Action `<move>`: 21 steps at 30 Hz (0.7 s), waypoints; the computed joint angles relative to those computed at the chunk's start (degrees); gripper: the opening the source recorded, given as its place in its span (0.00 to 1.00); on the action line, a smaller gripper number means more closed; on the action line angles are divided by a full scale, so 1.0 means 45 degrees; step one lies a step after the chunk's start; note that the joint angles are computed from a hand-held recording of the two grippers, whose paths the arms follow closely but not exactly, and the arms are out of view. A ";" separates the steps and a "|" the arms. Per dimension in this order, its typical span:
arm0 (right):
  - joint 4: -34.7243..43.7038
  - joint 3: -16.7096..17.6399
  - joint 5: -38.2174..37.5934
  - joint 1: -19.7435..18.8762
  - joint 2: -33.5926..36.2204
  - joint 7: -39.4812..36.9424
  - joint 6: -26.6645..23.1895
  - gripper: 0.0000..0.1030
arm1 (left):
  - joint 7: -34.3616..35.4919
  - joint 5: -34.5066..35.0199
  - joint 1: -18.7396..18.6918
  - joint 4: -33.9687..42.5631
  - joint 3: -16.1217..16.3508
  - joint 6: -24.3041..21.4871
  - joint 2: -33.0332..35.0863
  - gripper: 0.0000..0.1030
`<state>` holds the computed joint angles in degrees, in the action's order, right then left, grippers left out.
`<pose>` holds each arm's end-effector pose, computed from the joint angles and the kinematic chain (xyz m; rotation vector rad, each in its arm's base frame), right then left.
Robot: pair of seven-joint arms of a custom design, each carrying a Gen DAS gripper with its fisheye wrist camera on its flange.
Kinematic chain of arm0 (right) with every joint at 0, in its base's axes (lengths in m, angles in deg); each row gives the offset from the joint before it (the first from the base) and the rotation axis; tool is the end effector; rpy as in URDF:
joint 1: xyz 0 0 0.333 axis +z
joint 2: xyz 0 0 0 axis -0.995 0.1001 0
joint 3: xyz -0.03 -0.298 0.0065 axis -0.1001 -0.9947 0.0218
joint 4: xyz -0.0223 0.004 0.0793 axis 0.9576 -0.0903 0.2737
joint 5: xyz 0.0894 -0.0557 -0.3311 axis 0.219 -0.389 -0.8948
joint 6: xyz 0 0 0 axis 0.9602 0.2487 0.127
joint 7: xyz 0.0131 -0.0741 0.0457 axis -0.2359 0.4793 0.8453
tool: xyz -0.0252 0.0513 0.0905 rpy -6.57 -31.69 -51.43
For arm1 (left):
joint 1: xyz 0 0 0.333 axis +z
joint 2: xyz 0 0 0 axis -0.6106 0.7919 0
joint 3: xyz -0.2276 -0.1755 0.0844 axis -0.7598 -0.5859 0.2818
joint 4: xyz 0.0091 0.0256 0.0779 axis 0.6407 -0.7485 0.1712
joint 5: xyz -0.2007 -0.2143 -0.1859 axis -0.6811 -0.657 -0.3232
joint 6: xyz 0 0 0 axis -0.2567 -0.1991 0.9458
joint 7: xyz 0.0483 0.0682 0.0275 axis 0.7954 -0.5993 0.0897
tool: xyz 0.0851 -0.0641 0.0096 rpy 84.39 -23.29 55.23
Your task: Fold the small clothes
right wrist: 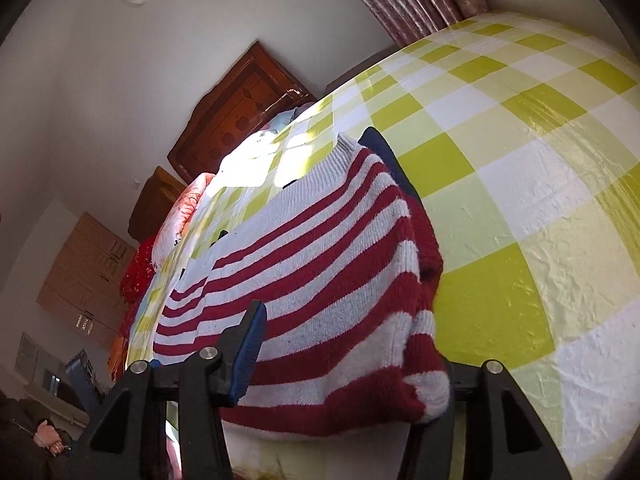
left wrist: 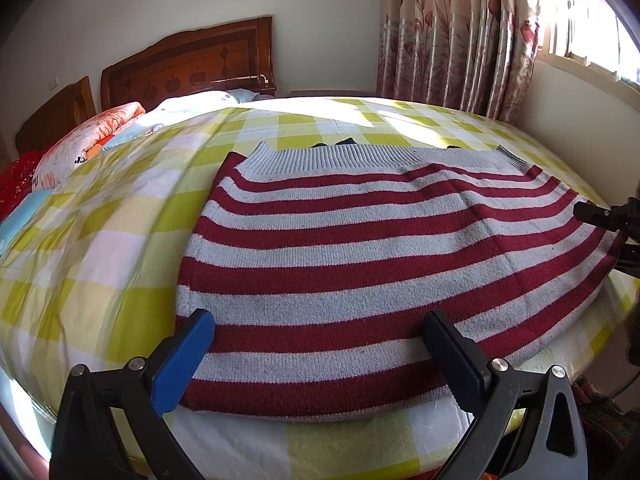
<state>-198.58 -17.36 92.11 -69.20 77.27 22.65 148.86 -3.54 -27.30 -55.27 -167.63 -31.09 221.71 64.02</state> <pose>0.4707 0.1077 0.4994 -1.5977 1.4312 0.1700 0.3715 -0.3046 0.4540 -1.8825 1.5602 -0.6498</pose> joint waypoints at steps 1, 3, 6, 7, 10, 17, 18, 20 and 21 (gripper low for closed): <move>0.0173 0.0136 0.0037 0.0092 0.0212 0.0124 0.0181 0.52 | 0.0018 -0.0023 -0.0005 0.0009 0.0004 -0.0008 0.0002 1.00; 0.0416 0.0184 -0.0177 0.0118 0.0362 0.0581 -0.0024 0.50 | 0.0424 -0.0475 -0.0061 0.0121 0.0071 -0.0088 0.0037 1.00; 0.0628 0.0432 0.0389 0.0291 0.0954 0.0427 0.1067 0.16 | 0.1545 -0.1529 -0.0177 0.0554 0.0197 -0.0133 0.0138 1.00; 0.0576 0.0280 0.1017 0.0234 0.0989 0.0059 0.0746 0.16 | 0.1699 -0.1483 -0.0165 0.0766 0.0172 -0.0024 0.0208 1.00; 0.0392 0.0268 0.2114 0.0077 0.1043 -0.0899 0.0735 0.15 | 0.2389 -0.1233 -0.0233 0.2162 0.0076 -0.0214 0.1071 1.00; 0.0397 0.0379 0.2621 -0.0166 0.1133 -0.1540 0.0934 0.15 | 0.3315 -0.1412 -0.1283 0.5379 0.1015 -0.0854 0.4333 1.00; 0.0374 0.0408 0.2718 -0.0176 0.1113 -0.1609 0.1036 0.15 | 0.3167 -0.1284 -0.1377 0.5150 0.1219 -0.0507 0.4218 1.00; 0.0345 0.0431 0.2772 -0.0197 0.1081 -0.1697 0.1042 0.15 | 0.3424 -0.1361 -0.1455 0.4907 0.1413 -0.0190 0.4057 1.00; 0.0340 0.0465 0.2793 -0.0185 0.1090 -0.1746 0.1131 0.15 | 0.3504 -0.1395 -0.1481 0.4868 0.1475 -0.0105 0.4034 1.00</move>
